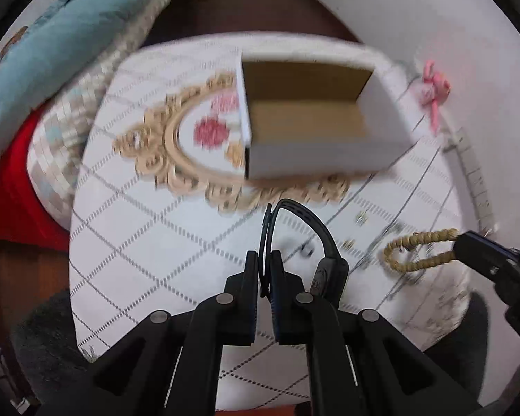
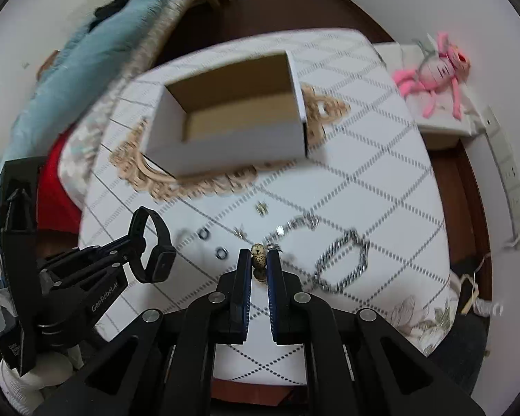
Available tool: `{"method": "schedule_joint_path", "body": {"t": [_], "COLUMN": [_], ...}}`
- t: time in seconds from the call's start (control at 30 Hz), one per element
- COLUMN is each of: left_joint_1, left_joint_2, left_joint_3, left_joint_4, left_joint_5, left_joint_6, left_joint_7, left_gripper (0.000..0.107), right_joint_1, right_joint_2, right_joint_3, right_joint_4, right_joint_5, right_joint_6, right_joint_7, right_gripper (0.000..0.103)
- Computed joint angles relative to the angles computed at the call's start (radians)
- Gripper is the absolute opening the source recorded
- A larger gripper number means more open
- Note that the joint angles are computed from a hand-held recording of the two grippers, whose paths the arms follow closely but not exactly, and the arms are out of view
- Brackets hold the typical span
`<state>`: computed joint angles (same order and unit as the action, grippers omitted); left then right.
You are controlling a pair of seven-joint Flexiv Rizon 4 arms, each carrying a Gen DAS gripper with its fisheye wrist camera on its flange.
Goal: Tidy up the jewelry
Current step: 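Carry the watch band and bead bracelet into the cardboard box and open both grippers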
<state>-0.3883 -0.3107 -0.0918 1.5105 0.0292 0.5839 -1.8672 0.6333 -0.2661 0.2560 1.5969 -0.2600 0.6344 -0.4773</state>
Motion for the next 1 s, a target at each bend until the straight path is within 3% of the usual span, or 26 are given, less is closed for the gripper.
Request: {"method": "schedule_joint_path", "body": {"t": [0.13, 0.3, 0.53, 0.63, 0.83, 0.97, 1.0], "left_joint_1": [0.012, 0.022, 0.021, 0.019, 0.016, 0.008, 0.003], "left_joint_2": [-0.028, -0.129, -0.29, -0.339, -0.447, -0.424, -0.413], "left_joint_3": [-0.008, -0.002, 0.013, 0.017, 0.032, 0.051, 0.059], "left_joint_4": [-0.078, -0.232, -0.445, -0.52, -0.707, -0.677, -0.662], "left_joint_5": [-0.024, -0.05, -0.076, -0.089, -0.11, -0.085, -0.07], "left_joint_6": [0.033, 0.002, -0.131, -0.181, -0.326, -0.287, -0.271], "left_joint_7": [0.017, 0.039, 0.066, 0.071, 0.052, 0.033, 0.027], "left_gripper": [0.004, 0.004, 0.004, 0.012, 0.016, 0.06, 0.062], "right_joint_1": [-0.01, -0.026, -0.042, -0.05, -0.077, -0.091, -0.087], "right_joint_2": [-0.008, -0.073, -0.214, -0.266, -0.349, -0.381, -0.374], "right_joint_3": [-0.016, -0.042, -0.07, -0.079, -0.075, -0.074, -0.085], "right_joint_4": [-0.058, -0.199, -0.397, -0.457, -0.545, -0.582, -0.564], "right_joint_5": [-0.028, -0.035, 0.028, 0.063, 0.148, 0.194, 0.188], "right_joint_6": [0.028, 0.028, -0.029, -0.046, -0.077, -0.176, -0.187], "right_joint_7": [-0.047, -0.16, -0.262, -0.284, -0.317, -0.328, -0.314], "right_gripper": [0.009, 0.009, 0.009, 0.009, 0.009, 0.014, 0.031]}}
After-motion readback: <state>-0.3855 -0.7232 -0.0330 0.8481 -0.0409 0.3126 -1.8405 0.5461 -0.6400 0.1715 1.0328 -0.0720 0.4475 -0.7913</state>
